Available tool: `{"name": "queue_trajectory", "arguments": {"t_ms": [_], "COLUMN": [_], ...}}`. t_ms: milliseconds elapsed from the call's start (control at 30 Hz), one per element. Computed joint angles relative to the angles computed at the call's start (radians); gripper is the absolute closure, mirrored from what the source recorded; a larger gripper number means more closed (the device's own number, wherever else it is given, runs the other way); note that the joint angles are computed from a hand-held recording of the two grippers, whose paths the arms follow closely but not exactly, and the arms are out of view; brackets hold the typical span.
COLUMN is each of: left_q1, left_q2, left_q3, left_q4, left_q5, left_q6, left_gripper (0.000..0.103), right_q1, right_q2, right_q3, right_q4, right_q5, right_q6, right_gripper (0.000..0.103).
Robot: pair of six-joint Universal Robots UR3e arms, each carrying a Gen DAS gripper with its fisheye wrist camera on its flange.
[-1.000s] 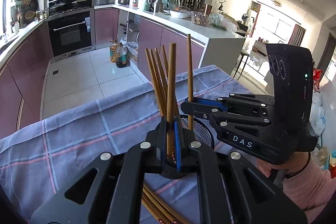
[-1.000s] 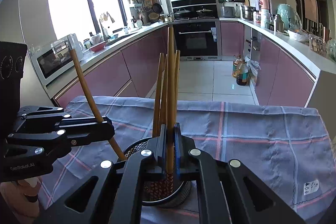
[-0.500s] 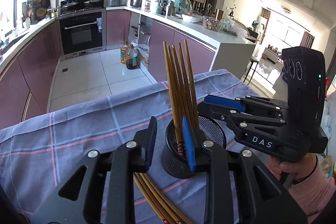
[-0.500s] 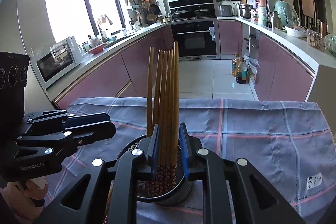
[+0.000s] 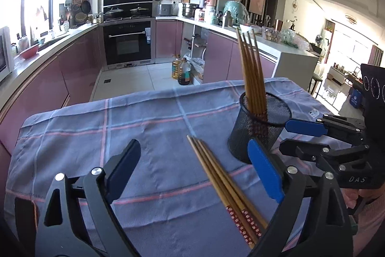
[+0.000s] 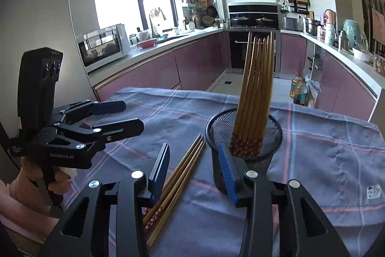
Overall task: Organize utensils
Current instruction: 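Open both tools and move them back down to the remaining chopsticks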
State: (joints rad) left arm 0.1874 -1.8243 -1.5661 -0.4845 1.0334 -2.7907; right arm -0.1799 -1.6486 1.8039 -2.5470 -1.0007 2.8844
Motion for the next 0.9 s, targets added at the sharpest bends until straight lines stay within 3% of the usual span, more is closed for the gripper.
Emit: {"name": "queue_trajectory", "arguments": {"t_ms": [300,900], "left_q1": [-0.016,-0.078], "left_q2": [-0.012,-0.072], "left_q3": [-0.139,-0.094], "left_q4": [0.058,-0.018], "left_q5": [0.130,0.186], "left_q6": [0.050,0.058], "left_gripper": [0.013,0.018], "right_q1": [0.081,0.154], "right_q2": [0.086,0.148], "right_q3": [0.025,-0.006], "right_q4": [0.021,0.001], "right_q5": [-0.088,-0.194], "right_q6": [0.050,0.063], "right_gripper": [0.062,0.062]}}
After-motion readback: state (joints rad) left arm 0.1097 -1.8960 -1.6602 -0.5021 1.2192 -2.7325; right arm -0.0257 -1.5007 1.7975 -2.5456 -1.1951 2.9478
